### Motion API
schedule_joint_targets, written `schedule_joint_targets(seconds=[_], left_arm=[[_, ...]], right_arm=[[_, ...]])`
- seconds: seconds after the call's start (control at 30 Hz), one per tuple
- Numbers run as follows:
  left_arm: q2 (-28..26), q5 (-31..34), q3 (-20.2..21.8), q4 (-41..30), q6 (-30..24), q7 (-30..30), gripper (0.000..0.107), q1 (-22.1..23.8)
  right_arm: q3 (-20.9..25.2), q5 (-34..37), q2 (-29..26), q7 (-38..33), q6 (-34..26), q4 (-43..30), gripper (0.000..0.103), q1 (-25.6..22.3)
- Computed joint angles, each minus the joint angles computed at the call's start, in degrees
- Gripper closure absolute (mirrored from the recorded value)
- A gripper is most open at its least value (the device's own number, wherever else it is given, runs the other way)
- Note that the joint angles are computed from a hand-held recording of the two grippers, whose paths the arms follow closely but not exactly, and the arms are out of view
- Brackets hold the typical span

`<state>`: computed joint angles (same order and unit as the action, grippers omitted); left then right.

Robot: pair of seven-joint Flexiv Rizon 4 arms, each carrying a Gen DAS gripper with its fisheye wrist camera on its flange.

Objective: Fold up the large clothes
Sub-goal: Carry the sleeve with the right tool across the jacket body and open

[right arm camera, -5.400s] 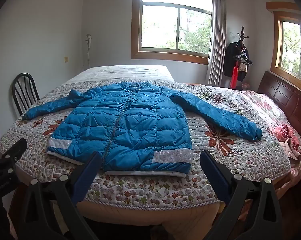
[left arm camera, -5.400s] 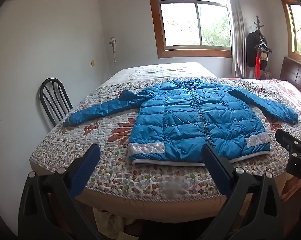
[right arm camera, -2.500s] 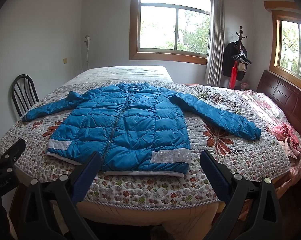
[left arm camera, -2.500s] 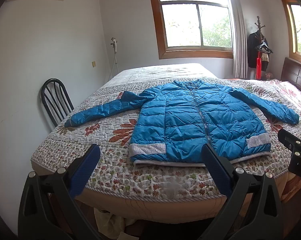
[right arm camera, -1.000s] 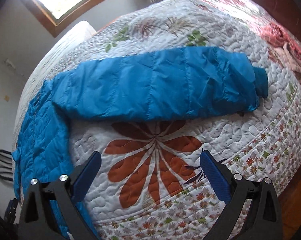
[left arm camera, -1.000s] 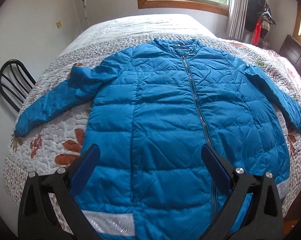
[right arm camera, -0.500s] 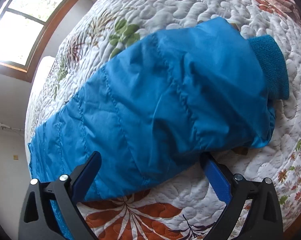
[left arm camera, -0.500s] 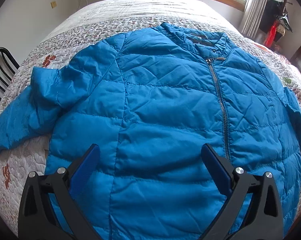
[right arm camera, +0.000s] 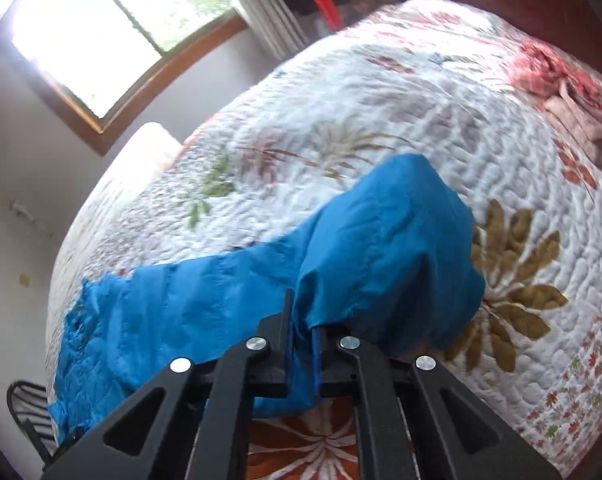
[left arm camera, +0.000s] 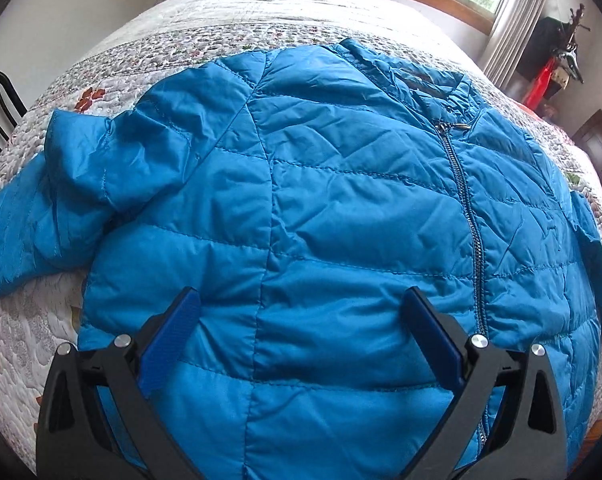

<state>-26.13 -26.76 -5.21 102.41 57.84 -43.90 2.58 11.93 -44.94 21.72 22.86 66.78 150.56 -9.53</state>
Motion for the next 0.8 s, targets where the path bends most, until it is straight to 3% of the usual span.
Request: schedule_joint_targets(seconds=[0.13,0.3,0.37,0.5,0.7,0.8], left_arm=[[-0.04,-1.7,-0.18,-1.42,-2.34,0.01,0.007,1.26],[-1.4,-2.56,0.14,-4.63,-5.65,-1.59,0.008,2.27],[-1.54,-3.13,-0.09,-5.06,-5.81,-1.26,0.008,2.55],[-2.23,-3.87,-0.46,-6.47,-6.61,-1.08,0.008,2.67],[-4.29,-1.24,0.19,-8.52,-6.9,-1.5,0.008,1.78],[-5.04,-0.17,0.32,-8.85,-5.77,-1.57,0.008,1.58]], right_arm=[[2.62,-5.96,-5.47,-5.33,-8.96,-9.13,0.097,4.78],[2.91,-14.21,-15.53,-10.97,-14.49,-19.95,0.097,12.53],[1.85,-15.35,-20.67,-14.11,-14.02,-24.4,0.097,15.68],[-1.22,-15.34,-28.39,-17.2,-9.59,-30.02,0.097,20.27],[-4.88,-10.53,-35.98,-22.11,-8.95,-36.0,0.095,25.9],[-5.86,-5.98,-39.22,-26.9,-11.4,-38.77,0.093,28.56]])
